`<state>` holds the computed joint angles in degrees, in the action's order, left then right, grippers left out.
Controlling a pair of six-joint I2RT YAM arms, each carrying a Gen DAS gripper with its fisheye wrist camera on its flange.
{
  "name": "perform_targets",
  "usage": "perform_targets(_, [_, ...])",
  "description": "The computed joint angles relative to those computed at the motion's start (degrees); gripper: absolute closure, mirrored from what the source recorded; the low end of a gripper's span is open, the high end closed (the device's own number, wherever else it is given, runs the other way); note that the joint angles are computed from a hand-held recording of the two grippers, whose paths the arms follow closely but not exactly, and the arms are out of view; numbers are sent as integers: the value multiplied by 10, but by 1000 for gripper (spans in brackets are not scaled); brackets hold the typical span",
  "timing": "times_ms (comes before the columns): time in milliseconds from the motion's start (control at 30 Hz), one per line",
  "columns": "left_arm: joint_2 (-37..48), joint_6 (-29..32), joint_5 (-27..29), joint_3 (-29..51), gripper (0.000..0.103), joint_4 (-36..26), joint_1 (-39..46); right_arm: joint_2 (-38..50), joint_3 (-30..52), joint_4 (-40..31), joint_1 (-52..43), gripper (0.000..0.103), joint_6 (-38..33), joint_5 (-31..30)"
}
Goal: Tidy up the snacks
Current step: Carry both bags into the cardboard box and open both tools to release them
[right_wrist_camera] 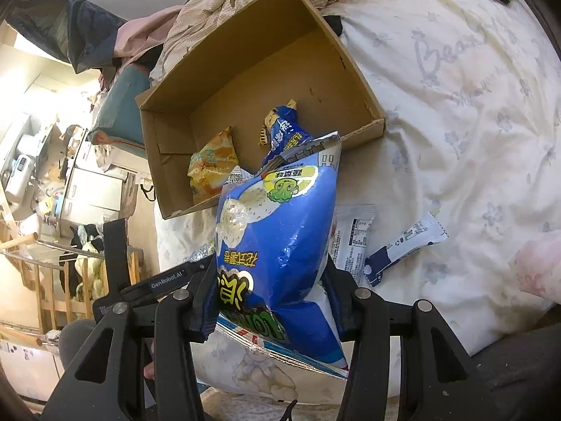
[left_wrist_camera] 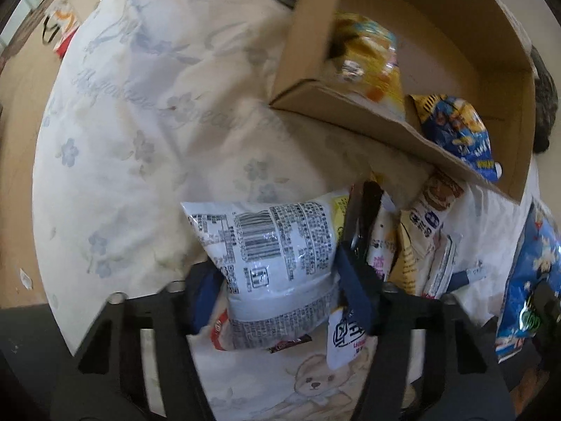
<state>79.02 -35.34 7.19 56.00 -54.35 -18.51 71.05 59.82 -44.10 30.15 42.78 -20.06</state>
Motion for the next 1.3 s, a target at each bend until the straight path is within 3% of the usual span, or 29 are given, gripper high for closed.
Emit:
perform_targets(167, [-53, -3, -19, 12, 80, -36, -34, 5, 4, 6, -2, 52, 6, -9])
perform_targets(333, [-140, -16, -41, 28, 89, -94, -31, 1, 8, 26, 3, 52, 14, -14])
perform_targets(467, [-189, -40, -54, 54, 91, -126, -28, -11, 15, 20, 22, 52, 5, 3])
perform_targets(667, [-193, -8, -71, 148, 92, -178, 0, -44, 7, 24, 14, 52, 3, 6])
perform_targets(900, [-129, 49, -38, 245, 92, -157, 29, -46, 32, 21, -5, 52, -13, 47])
perform_targets(1300, [47, 110, -23, 347, 92, -93, 18, 132, 197, 15, -63, 52, -101, 59])
